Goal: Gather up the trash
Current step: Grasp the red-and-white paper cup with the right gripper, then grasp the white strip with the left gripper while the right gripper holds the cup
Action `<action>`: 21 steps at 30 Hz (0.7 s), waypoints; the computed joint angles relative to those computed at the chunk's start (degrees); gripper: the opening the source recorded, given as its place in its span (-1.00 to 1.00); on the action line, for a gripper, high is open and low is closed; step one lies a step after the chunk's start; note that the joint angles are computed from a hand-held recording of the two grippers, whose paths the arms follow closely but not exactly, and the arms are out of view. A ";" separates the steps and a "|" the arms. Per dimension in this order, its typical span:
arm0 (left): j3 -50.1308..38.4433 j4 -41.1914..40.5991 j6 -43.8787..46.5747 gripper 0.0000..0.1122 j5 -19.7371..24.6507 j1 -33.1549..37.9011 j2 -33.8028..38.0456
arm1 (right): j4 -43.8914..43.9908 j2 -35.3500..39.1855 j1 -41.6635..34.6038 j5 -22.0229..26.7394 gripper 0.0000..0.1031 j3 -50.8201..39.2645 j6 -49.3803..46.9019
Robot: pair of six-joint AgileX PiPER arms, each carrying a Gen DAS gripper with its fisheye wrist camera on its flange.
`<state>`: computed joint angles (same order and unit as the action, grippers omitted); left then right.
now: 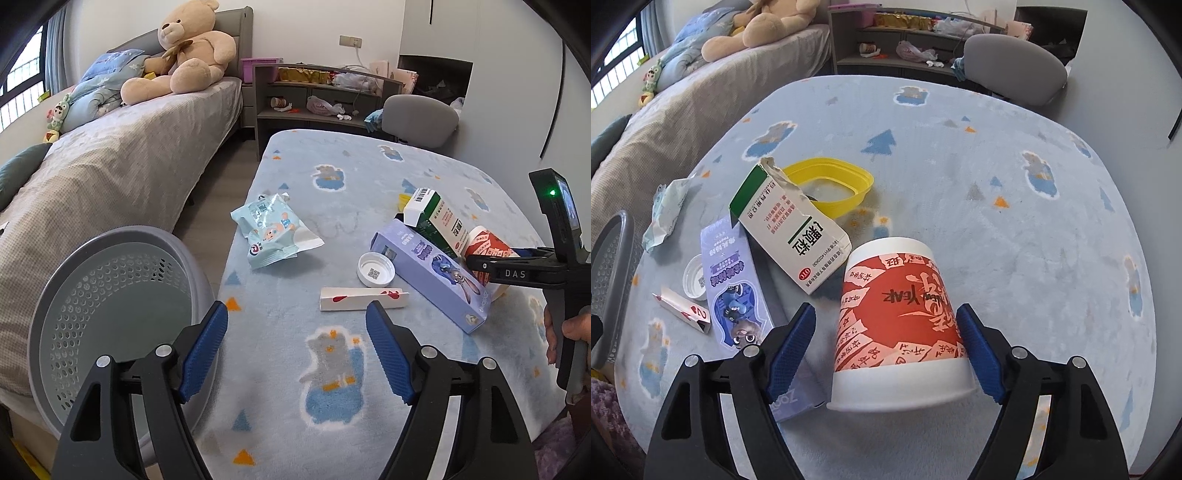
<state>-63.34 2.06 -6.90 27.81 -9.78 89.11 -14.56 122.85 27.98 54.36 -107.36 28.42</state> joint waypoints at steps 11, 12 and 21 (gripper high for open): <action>0.03 -2.41 2.74 0.32 0.43 0.42 -0.18 | -1.95 -3.21 0.03 -3.61 0.18 5.27 3.95; 0.07 -2.49 2.99 0.32 0.43 0.33 -0.19 | -1.93 -3.90 0.04 -4.13 0.18 6.06 4.47; 0.58 -1.60 3.81 0.32 0.12 -0.65 0.17 | -4.09 -12.29 1.87 -9.87 0.18 16.28 11.43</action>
